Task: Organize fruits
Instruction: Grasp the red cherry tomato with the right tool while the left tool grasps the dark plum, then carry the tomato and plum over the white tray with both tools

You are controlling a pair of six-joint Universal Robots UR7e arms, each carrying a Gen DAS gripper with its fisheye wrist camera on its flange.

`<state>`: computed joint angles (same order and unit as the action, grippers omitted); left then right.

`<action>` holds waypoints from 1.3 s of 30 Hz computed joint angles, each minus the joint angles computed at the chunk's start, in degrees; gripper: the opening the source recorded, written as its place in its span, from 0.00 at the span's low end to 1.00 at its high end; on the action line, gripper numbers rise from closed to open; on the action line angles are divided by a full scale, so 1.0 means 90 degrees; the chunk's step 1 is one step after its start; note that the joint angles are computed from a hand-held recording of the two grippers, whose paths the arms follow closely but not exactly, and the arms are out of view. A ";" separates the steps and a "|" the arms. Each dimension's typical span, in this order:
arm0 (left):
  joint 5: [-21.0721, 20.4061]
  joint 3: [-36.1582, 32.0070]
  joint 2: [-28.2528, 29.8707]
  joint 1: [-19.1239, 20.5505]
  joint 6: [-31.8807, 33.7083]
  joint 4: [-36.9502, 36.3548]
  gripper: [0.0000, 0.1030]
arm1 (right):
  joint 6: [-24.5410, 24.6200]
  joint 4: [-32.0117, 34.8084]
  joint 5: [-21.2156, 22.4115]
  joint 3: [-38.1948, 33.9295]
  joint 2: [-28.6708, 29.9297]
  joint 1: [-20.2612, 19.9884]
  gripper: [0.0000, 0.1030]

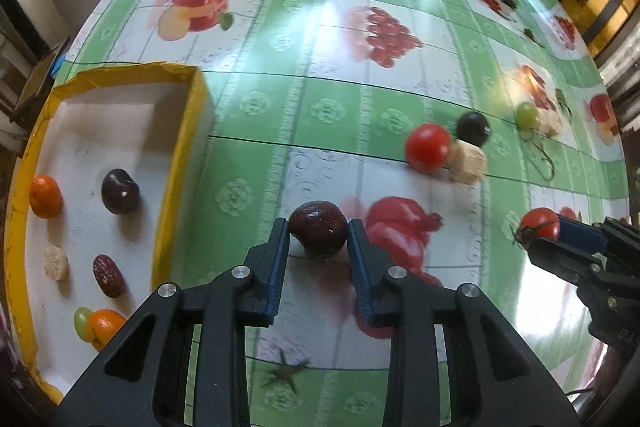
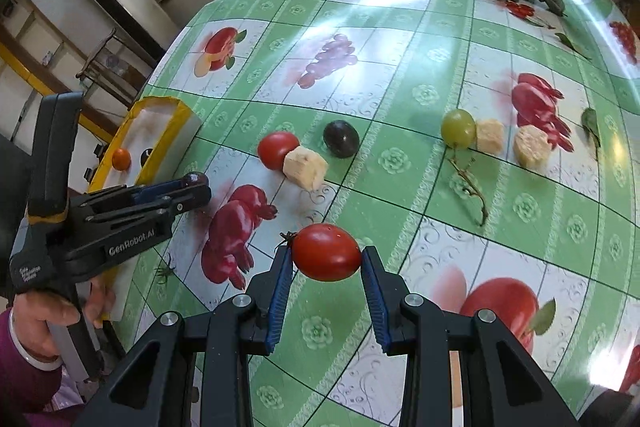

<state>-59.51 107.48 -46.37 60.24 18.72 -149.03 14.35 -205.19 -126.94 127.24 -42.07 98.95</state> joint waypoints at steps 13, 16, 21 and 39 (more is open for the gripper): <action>-0.0205 0.0458 -0.0288 -0.0219 0.0106 -0.0159 0.28 | 0.0333 0.0054 -0.0264 0.0090 0.0047 0.0247 0.33; -0.0193 0.0529 -0.0354 -0.0243 0.0141 -0.0214 0.28 | 0.0349 0.0111 -0.0283 0.0049 0.0067 0.0311 0.33; -0.0217 0.0622 -0.0472 -0.0265 0.0168 -0.0293 0.28 | 0.0362 0.0225 -0.0346 -0.0007 0.0084 0.0439 0.33; -0.0097 0.0850 -0.1048 -0.0139 0.0200 -0.0460 0.28 | 0.0169 0.0838 -0.0359 -0.0496 0.0234 0.0838 0.33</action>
<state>-60.38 115.13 -55.80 58.99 20.53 -153.16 15.87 -197.65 -130.17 122.78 -39.97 106.49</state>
